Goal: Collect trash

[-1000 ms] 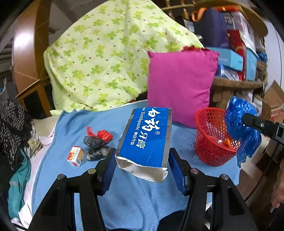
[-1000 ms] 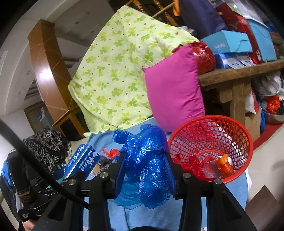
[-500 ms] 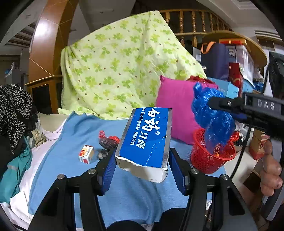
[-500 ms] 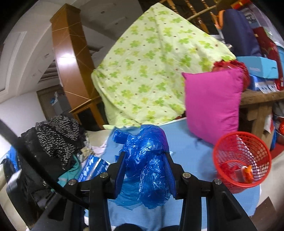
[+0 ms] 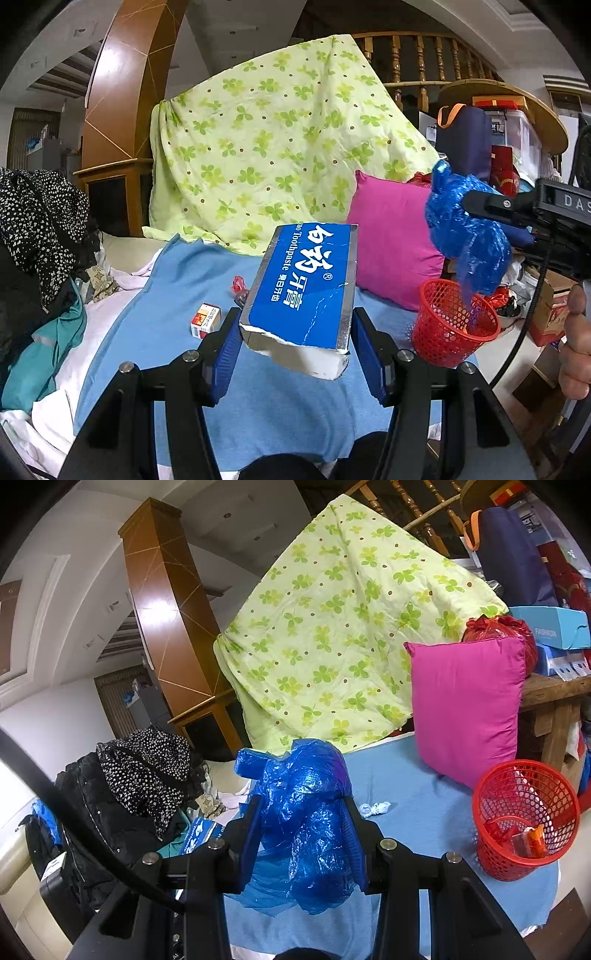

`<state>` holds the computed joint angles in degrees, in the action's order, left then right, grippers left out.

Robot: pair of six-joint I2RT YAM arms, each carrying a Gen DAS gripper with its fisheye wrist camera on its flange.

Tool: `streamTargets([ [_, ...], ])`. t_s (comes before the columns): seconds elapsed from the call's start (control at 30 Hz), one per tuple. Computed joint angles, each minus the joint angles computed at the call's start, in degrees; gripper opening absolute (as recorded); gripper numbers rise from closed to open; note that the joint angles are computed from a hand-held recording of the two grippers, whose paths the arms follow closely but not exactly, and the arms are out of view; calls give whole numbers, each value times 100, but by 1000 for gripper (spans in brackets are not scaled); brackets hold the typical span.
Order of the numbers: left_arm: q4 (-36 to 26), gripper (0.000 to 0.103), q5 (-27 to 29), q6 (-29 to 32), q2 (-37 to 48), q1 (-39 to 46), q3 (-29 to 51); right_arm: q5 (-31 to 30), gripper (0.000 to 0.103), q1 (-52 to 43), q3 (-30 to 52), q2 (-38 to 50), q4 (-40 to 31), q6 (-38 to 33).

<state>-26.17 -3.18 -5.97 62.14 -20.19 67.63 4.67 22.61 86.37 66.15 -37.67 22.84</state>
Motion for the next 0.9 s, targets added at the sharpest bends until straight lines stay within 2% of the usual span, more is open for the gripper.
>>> streamTargets([
  [0.6, -167, 60, -503, -32, 1265, -404, 649, -1169, 43, -1453, -816, -290, 536, -232],
  [0.9, -384, 60, -728, -36, 2113, -824, 1193, -1988, 43, -2724, -1391, -461, 1000, -329],
])
